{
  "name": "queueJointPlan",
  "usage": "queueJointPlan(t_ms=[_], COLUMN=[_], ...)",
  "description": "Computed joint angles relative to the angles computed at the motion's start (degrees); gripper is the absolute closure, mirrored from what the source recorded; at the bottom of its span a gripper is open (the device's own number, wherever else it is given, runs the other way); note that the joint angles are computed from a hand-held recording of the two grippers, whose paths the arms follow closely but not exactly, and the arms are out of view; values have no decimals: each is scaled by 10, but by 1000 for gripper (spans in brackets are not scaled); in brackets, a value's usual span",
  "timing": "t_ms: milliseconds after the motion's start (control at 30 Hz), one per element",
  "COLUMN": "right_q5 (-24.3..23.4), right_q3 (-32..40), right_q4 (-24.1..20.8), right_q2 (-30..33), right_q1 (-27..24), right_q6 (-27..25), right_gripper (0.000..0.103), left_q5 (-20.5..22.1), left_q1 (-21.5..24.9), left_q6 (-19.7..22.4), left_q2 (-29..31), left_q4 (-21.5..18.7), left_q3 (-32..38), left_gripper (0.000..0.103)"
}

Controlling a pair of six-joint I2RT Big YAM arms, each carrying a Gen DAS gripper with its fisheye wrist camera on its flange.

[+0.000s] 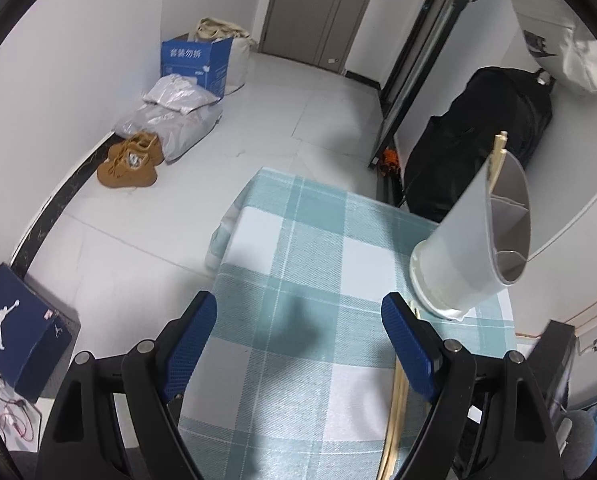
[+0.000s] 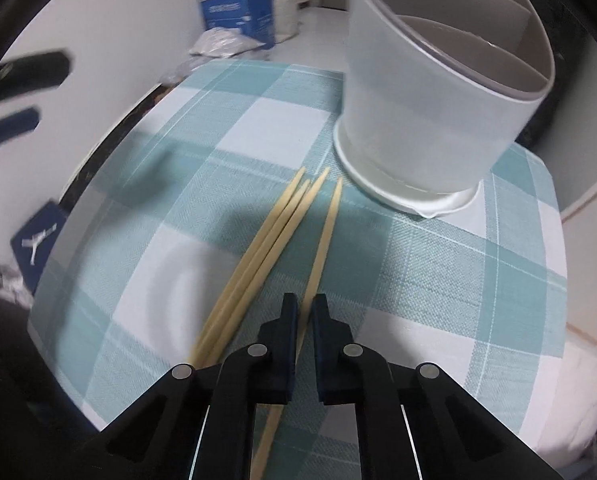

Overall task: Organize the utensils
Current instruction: 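Close the right tool on a chopstick while the left tool approaches the pile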

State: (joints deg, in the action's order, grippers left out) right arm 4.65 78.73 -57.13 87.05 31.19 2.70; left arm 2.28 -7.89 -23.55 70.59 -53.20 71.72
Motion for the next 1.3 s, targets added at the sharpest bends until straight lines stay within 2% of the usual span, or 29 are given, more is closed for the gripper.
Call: queueJointPlan(t_ms=[133,300,400,633,733,933,967,1067,1200,1300], right_q5=[-12,-33,-49,-51,-48,-47,-47,-57,-78,-102], right_q3=[-14,-32,-31,-6,17,53,56,56,37,23], right_q4=[-20,-50,-57,-40,-33,-21,-19,-10,20,46], right_q2=[-19,-43,-45,-20,3,40,43,47,29,7], right_q1=[-10,-22,-29,-31,-25,-22,-21,-23,-33,-47], right_q6=[-34,-50,-43,-34,-46,-53,-54,-53,-33,-5], right_gripper=[98,98,97,93,88,88,88,100,100,100], left_q5=[9,10,11,8,8,29,27,25,43,39], left_q1=[5,2,0,-2,1,8,7,0,-17,-36], left_q6=[-6,-5,-3,2,0,-1,0,10,30,54], left_q2=[2,5,10,11,13,25,26,37,49,52], left_q4=[-9,-17,-24,-31,-32,-40,-41,-49,-66,-75], left_q3=[0,3,8,7,10,13,14,15,17,19], left_gripper=[22,22,22,22,22,22,22,22,22,22])
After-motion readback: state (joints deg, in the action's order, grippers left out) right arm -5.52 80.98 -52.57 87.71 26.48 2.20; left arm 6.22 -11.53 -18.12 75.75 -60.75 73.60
